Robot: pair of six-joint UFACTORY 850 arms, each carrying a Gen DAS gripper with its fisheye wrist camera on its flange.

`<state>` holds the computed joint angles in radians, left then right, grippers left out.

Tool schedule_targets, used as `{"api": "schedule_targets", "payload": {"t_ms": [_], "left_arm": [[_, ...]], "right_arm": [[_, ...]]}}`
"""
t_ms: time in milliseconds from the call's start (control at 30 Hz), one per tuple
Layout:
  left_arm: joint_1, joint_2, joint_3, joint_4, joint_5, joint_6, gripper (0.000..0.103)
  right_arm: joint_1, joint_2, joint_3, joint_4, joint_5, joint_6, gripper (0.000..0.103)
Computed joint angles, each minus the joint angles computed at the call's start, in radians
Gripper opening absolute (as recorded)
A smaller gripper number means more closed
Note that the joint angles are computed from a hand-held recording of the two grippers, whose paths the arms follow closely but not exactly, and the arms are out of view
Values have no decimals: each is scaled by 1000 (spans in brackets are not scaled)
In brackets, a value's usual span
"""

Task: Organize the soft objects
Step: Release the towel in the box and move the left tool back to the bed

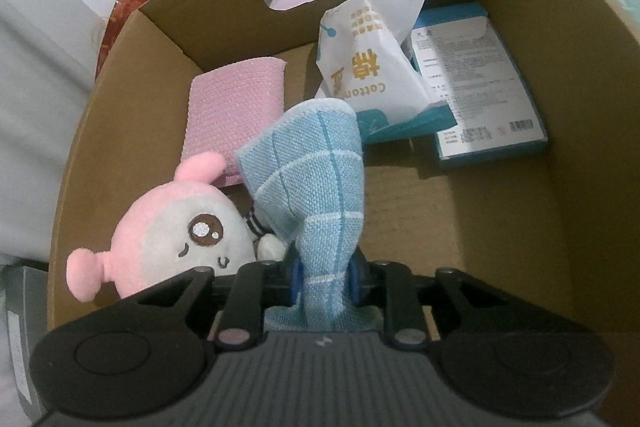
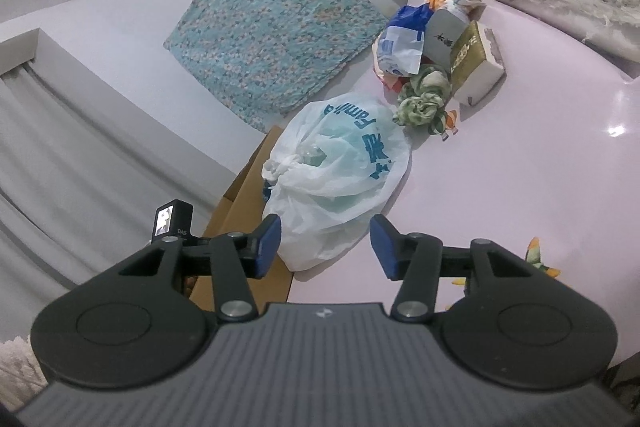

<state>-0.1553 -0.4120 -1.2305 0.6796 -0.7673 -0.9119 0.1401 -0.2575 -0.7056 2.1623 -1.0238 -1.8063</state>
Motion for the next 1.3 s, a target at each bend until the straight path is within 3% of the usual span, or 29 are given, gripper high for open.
{"api": "schedule_targets", "payload": {"t_ms": [167, 500, 567, 800, 967, 1167, 1300], "left_arm": [[26, 43, 21, -105, 60, 8, 51], [9, 180, 83, -88, 114, -81, 65], [-9, 222, 104, -59, 129, -108, 73], [-160, 421, 204, 103, 217, -253, 93], [-308, 488, 250, 349, 254, -512, 99], [-429, 424, 245, 624, 289, -827, 100], [-452, 330, 192, 754, 308, -956, 100]], "right_arm": [[-6, -1, 3, -5, -8, 4, 51], [-17, 23, 28, 2, -31, -11, 54], [-21, 32, 37, 2, -35, -16, 56], [-34, 51, 51, 11, -24, -23, 71], [-51, 71, 43, 4, -11, -29, 77], [-80, 98, 0, -27, 23, -40, 81], [-90, 97, -70, -69, 56, -28, 81]]}}
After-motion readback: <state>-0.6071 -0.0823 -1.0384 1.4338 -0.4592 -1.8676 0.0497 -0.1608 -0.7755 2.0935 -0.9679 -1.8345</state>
